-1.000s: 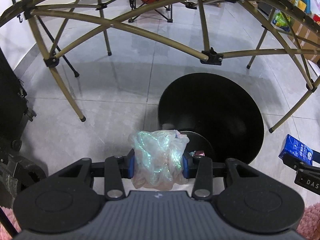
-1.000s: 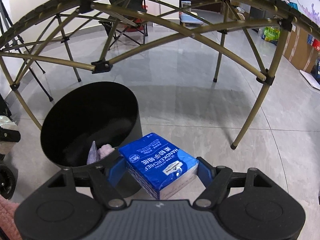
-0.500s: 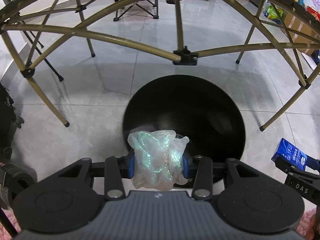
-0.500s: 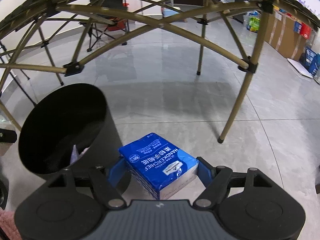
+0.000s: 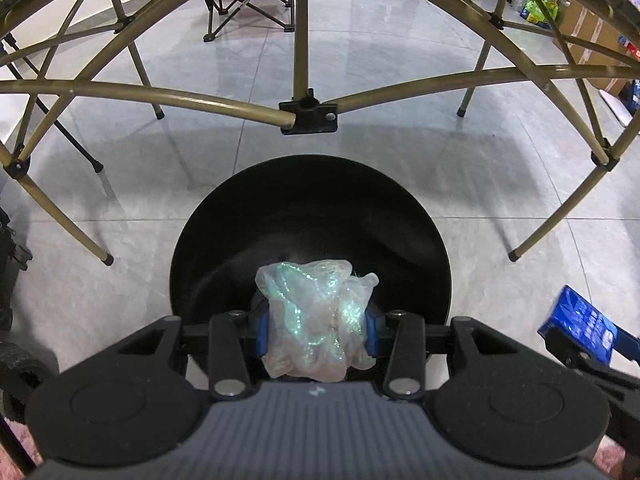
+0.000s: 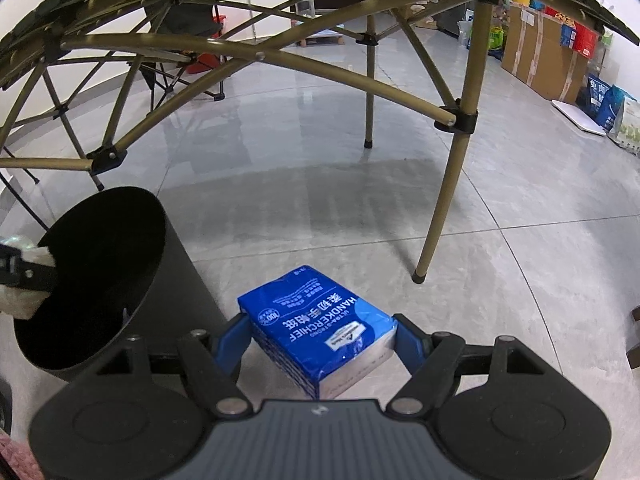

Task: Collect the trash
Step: 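Open the left gripper and drop the plastic bag into the bin, then move the right gripper with the tissue pack over the bin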

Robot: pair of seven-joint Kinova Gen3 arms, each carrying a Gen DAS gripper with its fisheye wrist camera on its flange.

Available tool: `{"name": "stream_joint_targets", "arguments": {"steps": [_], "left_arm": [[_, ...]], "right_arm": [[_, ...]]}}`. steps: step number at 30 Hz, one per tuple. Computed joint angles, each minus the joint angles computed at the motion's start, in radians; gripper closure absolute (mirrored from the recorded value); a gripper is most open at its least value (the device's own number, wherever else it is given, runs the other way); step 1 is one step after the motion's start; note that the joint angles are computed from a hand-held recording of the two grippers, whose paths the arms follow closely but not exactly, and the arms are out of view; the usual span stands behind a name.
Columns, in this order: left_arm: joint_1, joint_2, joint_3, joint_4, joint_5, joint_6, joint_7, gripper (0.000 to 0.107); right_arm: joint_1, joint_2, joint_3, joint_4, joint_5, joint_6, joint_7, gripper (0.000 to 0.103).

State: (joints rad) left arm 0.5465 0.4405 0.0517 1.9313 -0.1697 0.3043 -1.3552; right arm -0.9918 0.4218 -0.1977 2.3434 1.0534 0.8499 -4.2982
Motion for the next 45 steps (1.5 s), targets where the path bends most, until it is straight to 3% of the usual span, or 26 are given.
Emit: {"name": "stream_joint_targets", "arguments": {"steps": [11, 17, 19, 23, 45], "left_arm": [[0.082, 0.072, -0.048, -0.088, -0.032, 0.067, 0.098, 0.065], [0.077, 0.089, -0.03, -0.11, -0.041, 0.089, 0.117, 0.062], [0.088, 0.09, -0.041, -0.113, -0.047, 0.092, 0.133, 0.05], [0.104, 0.09, -0.059, -0.118, -0.057, 0.1, 0.177, 0.004], [0.091, 0.082, -0.047, -0.111, -0.112, 0.124, 0.22, 0.004]], "right_arm": [[0.002, 0.005, 0.0, 0.008, -0.009, 0.005, -0.009, 0.028], [0.009, 0.008, 0.005, 0.014, -0.008, -0.011, -0.013, 0.028], [0.01, 0.009, 0.007, 0.016, -0.008, -0.014, -0.015, 0.028], [0.012, 0.007, 0.008, 0.022, -0.003, -0.022, -0.024, 0.028], [0.01, -0.006, 0.001, 0.018, -0.012, -0.023, -0.009, 0.028]]}}
